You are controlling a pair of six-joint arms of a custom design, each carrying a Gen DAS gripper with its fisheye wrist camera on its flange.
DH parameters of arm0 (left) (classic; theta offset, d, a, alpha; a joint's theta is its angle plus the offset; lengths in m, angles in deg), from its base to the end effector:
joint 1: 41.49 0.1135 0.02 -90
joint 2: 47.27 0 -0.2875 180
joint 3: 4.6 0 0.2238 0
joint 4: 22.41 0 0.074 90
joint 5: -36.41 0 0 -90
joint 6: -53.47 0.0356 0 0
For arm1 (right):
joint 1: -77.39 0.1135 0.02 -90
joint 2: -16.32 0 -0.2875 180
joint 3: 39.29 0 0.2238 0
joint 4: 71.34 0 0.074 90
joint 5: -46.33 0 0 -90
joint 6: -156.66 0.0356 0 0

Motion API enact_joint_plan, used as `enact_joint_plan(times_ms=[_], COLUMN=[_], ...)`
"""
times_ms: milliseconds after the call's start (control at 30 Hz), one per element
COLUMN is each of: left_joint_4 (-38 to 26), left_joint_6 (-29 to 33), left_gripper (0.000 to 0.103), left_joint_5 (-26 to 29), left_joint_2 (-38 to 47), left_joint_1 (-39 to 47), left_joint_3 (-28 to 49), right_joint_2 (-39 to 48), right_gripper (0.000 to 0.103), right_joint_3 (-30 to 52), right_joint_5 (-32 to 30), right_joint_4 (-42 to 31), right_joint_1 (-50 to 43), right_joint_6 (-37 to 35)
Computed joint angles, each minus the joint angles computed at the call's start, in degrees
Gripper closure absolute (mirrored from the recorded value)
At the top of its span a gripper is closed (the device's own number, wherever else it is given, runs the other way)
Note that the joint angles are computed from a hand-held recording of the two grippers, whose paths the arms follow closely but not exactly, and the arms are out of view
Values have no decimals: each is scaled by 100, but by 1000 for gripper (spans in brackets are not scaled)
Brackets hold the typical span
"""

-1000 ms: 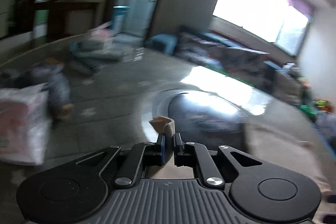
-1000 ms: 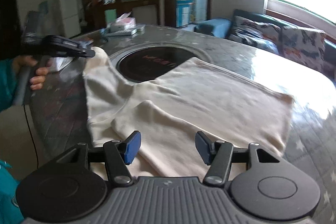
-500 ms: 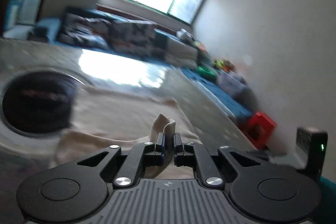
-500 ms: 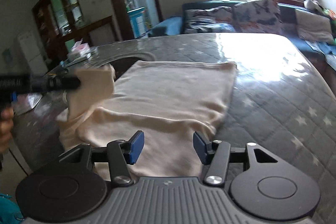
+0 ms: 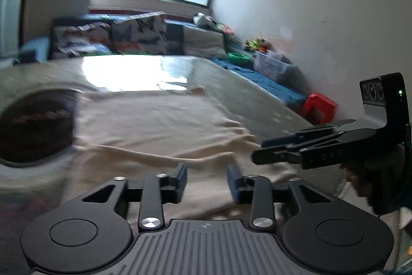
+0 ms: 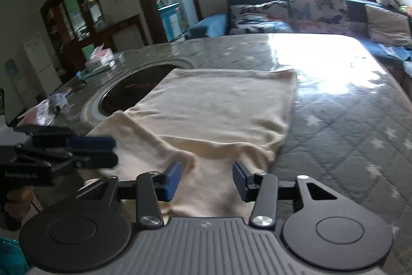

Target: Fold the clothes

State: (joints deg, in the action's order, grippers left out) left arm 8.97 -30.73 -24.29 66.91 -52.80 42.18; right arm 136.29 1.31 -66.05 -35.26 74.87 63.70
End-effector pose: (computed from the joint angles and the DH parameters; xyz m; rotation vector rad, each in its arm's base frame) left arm 0.2993 -0.0776 0.1074 0.6038 2.0866 -0.6149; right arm 0.2831 0.0011 0.0693 -0.2037 2.2808 0.4037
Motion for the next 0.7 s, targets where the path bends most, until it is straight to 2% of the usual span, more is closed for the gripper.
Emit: enact_joint_plan(times_ms=[167, 300, 400, 700], left_joint_4=[147, 223, 173, 390], left_joint_6=[459, 902, 971, 958], left_gripper=[54, 51, 50, 52], left_joint_5=[-94, -306, -347, -576], left_joint_2=[-281, -262, -123, 220], left_joint_1=[737, 1096, 1189, 989], left_joint_3=[-467, -694, -682, -614], right_joint_2=[256, 447, 419, -408], right_gripper=[66, 81, 94, 98], right_joint_3=[432, 669, 688, 336], right_joint_5=[173, 371, 513, 1052], right_joint_4=[-334, -468, -503, -407], right_joint_1=[417, 625, 712, 910], right_joint_6=[77, 152, 92, -351])
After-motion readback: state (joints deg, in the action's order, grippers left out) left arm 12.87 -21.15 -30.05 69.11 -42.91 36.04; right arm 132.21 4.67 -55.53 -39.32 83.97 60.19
